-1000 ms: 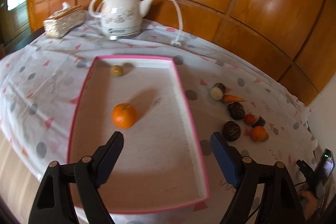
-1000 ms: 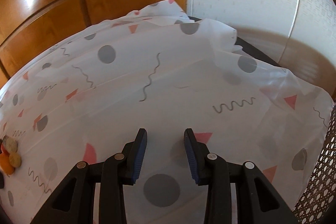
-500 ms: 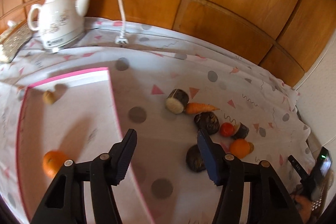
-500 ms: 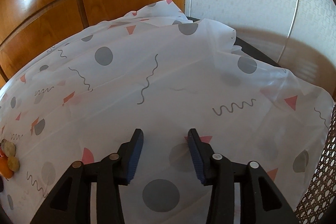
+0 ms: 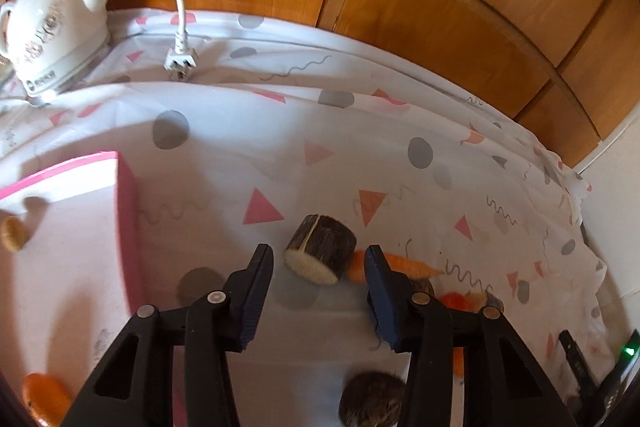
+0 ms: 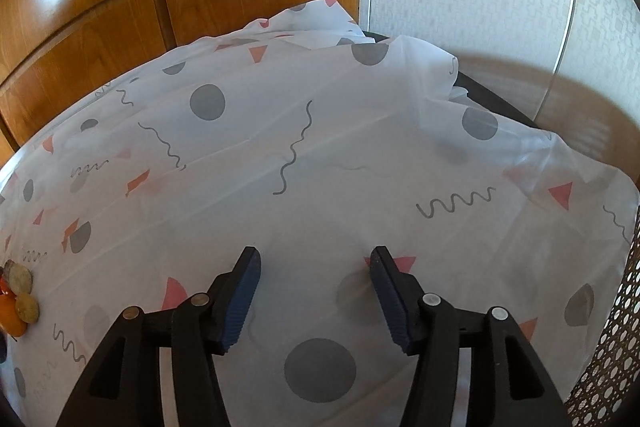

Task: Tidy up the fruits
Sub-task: 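Grasp the sliced eggplant piece with the left tool, then carry the eggplant piece with the left tool into the tray and release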

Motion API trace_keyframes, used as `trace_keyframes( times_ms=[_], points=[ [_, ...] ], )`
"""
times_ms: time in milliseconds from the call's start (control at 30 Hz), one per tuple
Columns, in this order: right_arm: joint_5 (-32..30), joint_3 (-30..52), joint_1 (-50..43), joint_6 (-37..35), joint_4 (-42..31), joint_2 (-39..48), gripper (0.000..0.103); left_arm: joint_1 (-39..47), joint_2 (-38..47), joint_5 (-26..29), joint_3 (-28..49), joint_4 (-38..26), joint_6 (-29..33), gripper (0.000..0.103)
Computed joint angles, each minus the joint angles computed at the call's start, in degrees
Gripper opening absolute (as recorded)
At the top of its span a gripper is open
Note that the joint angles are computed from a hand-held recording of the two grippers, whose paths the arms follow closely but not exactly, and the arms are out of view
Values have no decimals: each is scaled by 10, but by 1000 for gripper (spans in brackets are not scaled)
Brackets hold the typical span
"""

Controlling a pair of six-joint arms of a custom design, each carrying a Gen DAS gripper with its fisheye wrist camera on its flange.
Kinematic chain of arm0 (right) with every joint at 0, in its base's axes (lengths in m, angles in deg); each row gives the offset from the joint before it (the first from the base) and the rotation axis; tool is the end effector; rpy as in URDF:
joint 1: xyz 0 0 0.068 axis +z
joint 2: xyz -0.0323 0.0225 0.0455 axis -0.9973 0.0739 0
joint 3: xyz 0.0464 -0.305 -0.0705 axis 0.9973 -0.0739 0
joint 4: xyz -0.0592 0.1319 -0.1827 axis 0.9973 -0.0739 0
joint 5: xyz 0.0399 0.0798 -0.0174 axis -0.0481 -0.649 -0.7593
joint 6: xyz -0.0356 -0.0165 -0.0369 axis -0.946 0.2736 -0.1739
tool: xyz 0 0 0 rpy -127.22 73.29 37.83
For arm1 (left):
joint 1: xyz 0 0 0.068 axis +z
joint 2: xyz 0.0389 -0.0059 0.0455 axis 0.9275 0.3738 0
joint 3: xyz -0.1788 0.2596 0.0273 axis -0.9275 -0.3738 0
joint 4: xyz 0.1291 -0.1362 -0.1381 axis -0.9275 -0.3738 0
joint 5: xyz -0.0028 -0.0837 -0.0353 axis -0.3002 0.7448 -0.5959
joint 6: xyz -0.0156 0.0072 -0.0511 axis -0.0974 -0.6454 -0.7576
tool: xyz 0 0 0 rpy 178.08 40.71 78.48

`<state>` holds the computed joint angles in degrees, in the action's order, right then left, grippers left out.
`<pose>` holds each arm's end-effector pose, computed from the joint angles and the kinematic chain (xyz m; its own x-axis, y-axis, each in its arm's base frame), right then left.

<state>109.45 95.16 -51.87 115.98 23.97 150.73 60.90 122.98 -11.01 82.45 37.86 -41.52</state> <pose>0.1780 0.0950 0.0157 -0.6367 0.4520 -0.6248 0.5625 0.8264 0.0246 0.3111 -0.0442 0.0476 -0.8480 -0.1553 -0.5067 -0.0197 0.9647 -0.2628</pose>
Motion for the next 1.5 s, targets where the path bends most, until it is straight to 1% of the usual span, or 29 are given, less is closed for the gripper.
trace_keyframes(
  times_ms=[33,67,100,133,267,400,500,600,700,800,900,967,1100,1333,1500],
  points=[
    [-2,-2,0,4,4,1,58,-2,5,-3,5,2,-5,48],
    [-4,-5,-1,13,9,1,58,-3,13,-3,11,2,-12,45],
    [-5,-7,-1,23,10,-1,60,-3,19,-1,15,0,-16,42],
    [-6,-6,-1,29,8,-3,63,-2,23,-1,15,5,-19,41],
    [-2,17,9,39,-39,-13,70,0,27,8,6,31,-24,40],
    [0,26,16,41,-58,-15,73,10,12,18,-27,62,-31,40],
    [3,36,21,43,-77,-18,75,26,-21,26,-71,90,-24,40],
    [4,39,22,43,-82,-18,75,61,-59,43,-111,104,-11,41],
    [4,39,22,42,-80,-17,76,109,-92,42,-145,115,6,41],
    [5,38,22,41,-80,-17,76,170,-104,41,-169,125,19,41],
    [5,39,21,40,-81,-17,76,234,-95,40,-172,118,34,41],
    [6,43,21,39,-88,-18,76,262,-81,29,-167,110,40,41],
    [6,41,22,38,-88,-20,77,290,-50,14,-173,132,60,41],
    [9,37,28,38,-83,-18,77,291,-15,-5,-187,170,67,41],
    [10,35,31,40,-79,-16,77,285,-8,-19,-206,201,66,41]
  ],
)
